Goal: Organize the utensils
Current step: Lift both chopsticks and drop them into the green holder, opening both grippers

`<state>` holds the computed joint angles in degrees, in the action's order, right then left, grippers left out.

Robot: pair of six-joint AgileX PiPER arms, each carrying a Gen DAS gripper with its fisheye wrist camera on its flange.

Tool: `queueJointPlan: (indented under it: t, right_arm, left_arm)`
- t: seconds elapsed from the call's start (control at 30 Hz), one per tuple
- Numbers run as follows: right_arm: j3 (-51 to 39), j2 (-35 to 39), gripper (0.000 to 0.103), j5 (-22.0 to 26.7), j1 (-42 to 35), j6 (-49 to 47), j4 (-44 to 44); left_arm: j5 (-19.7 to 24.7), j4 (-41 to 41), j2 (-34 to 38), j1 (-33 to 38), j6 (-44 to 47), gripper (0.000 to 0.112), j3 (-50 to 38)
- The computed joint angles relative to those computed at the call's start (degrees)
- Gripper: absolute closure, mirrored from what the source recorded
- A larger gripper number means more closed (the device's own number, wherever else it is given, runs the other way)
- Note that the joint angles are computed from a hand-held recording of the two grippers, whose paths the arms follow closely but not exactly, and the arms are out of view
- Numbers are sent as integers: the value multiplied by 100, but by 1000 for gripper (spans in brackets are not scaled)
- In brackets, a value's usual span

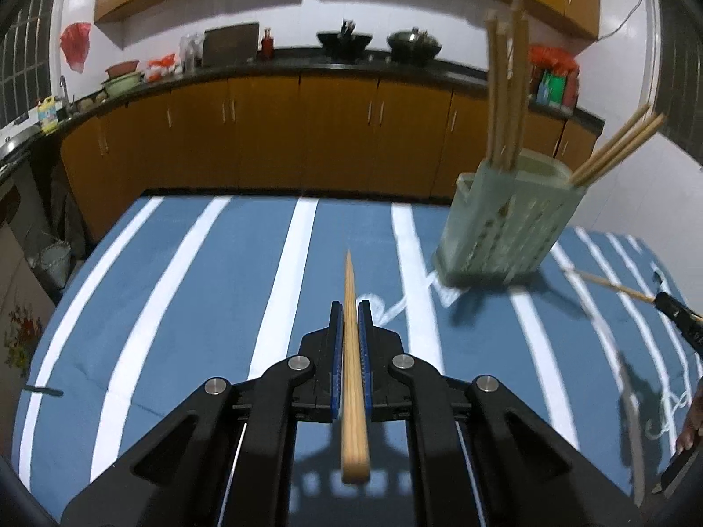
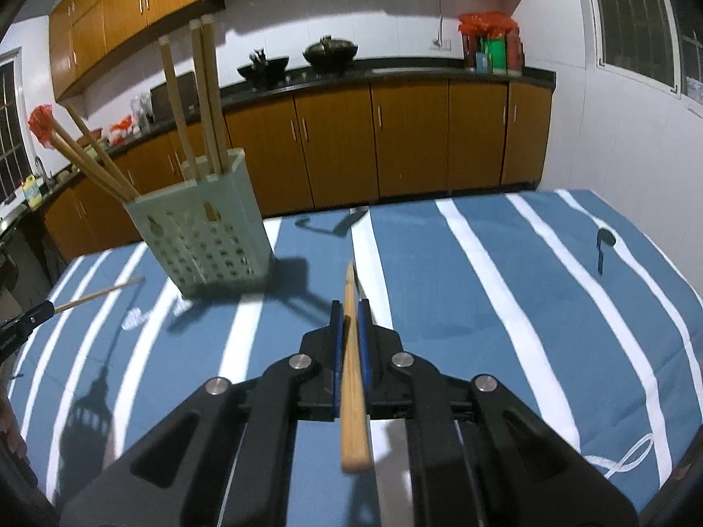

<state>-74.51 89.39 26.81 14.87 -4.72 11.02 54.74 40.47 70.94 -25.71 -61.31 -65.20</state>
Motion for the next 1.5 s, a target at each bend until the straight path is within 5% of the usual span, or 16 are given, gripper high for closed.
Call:
queueJointPlan:
  t: [0.33,0.7,0.97,1.13,1.5]
  right_arm:
    - [-307,-278,95,-56,-66,-411,490]
    - [-1455,-406,95,439,-210,-1586,2028]
    - [-2320,-249,95,316,16,-1737,2444]
    - [-3035,207,95,169,317,-1380,2068]
    - [-3947,1246,95,148,792,-482,582]
  left_arm:
    - [145,463,-115,-320,71,105,-690]
    - [85,813,35,-689,435,105,-1740]
    - [-340,1405,563,-818,181,105,-2709]
    - [-621,1779,1095,-706,22,105,-3328]
    - [-1045,2033,1606,-319,-634,105,-3221]
